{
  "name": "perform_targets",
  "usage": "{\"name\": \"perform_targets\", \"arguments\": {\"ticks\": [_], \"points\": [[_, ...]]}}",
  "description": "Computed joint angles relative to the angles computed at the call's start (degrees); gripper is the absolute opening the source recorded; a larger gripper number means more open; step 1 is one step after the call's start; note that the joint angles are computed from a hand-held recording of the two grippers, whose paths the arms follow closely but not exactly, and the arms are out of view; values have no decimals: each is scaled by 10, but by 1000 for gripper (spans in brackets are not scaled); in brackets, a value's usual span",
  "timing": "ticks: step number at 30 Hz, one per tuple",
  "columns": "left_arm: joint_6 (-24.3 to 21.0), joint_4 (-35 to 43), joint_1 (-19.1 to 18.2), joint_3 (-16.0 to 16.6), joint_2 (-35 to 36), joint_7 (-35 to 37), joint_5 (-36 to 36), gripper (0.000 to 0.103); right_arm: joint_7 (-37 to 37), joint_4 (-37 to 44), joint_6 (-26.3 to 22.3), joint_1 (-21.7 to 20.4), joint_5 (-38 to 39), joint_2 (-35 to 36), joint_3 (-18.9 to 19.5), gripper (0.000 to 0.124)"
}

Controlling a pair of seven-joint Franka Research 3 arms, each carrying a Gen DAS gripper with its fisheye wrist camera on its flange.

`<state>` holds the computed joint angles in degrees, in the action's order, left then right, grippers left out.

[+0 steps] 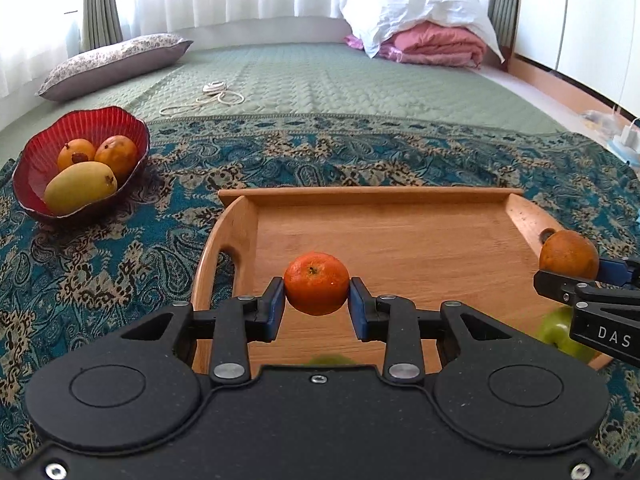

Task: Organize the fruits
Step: 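Carry both citrus fruits onto the tray and open both grippers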

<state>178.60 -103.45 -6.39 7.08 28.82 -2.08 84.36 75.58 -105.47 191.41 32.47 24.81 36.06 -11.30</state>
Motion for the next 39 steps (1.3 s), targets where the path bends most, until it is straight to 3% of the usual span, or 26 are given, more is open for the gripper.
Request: {"name": "perform_targets", "arguments": {"ticks": [6,16,28,39], "points": [[-10,8,16,-19,22,113,-116,32,21,30,-35,15,-7,23,-27,53],[-18,14,9,-14,47,237,-249,32,73,58,-72,25,-60,46,-55,53],[-10,14,-18,11,65,323,-357,32,111,69,-89,14,-111,59,-49,53],[16,1,-71,69,69,363,-422,33,122,68,-83,17,-125,61,-53,56]]}}
